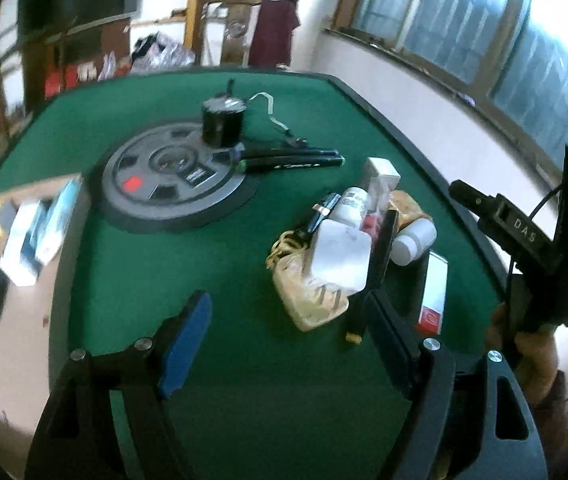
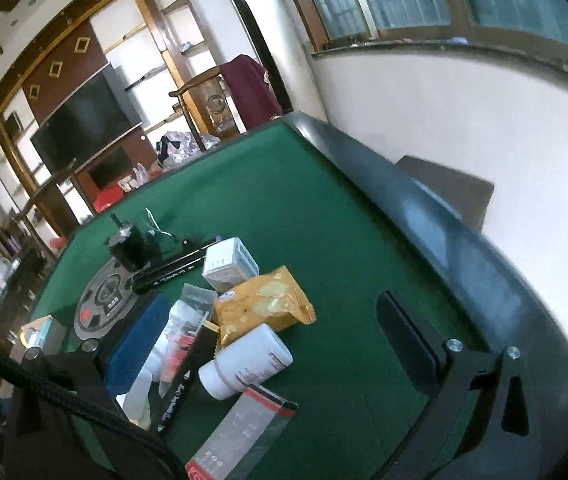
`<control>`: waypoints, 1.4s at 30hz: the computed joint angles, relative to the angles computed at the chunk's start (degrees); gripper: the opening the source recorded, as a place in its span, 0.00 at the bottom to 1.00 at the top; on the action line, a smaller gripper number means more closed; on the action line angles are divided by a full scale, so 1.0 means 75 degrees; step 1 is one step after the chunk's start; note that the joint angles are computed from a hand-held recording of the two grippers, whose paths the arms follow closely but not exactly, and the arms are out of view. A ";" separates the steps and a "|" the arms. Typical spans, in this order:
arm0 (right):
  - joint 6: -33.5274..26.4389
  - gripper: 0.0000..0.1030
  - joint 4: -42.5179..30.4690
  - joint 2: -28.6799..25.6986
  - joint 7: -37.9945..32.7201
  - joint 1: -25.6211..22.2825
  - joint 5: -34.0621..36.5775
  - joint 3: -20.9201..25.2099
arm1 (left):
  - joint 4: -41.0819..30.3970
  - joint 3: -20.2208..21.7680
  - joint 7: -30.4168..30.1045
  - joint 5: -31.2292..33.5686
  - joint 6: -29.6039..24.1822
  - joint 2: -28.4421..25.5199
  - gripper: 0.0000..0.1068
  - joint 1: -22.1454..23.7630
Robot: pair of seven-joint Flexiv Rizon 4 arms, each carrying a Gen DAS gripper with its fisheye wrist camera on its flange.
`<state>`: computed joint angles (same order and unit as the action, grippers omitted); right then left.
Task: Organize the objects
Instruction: 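Grasp the white plug adapter with the left gripper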
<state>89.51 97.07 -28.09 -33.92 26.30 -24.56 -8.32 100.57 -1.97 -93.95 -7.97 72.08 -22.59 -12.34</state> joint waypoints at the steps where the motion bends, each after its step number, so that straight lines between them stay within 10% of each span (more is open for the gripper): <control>1: -0.0029 1.00 -0.0047 -0.0048 -0.0058 -0.0173 0.0118 0.0209 | -0.0154 0.0124 -0.0111 0.0196 -0.0058 -0.0097 0.69 -0.0132; 14: -0.0274 1.00 -0.0464 -0.0249 -0.1355 -0.1336 0.1335 0.1926 | -0.1957 0.0612 -0.0733 0.1433 -0.0762 -0.1417 0.68 -0.0804; 18: -0.0225 1.00 -0.0442 -0.0238 -0.1413 -0.1218 0.1479 0.1800 | -0.2030 0.0316 -0.0402 0.1219 -0.0608 -0.1553 0.66 -0.0614; 22: -0.0289 1.00 -0.0475 -0.0244 -0.1496 -0.1218 0.1573 0.1823 | -0.2095 0.0348 -0.0250 0.1142 -0.0616 -0.1634 0.37 -0.0636; 31: -0.0412 1.00 -0.0468 -0.0208 -0.1461 -0.0964 0.1456 0.1496 | -0.2160 0.0761 -0.0346 0.1727 -0.0524 -0.1650 0.36 -0.0963; 42: -0.0722 1.00 -0.0515 -0.0253 -0.1179 -0.0824 0.1211 0.1250 | 0.0159 -0.0916 0.0807 -0.0344 0.1418 -0.0187 0.36 0.0500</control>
<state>84.10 93.21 -29.98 -42.76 20.12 -15.48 1.06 101.76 -8.84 -87.90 -10.55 82.72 -24.00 -8.58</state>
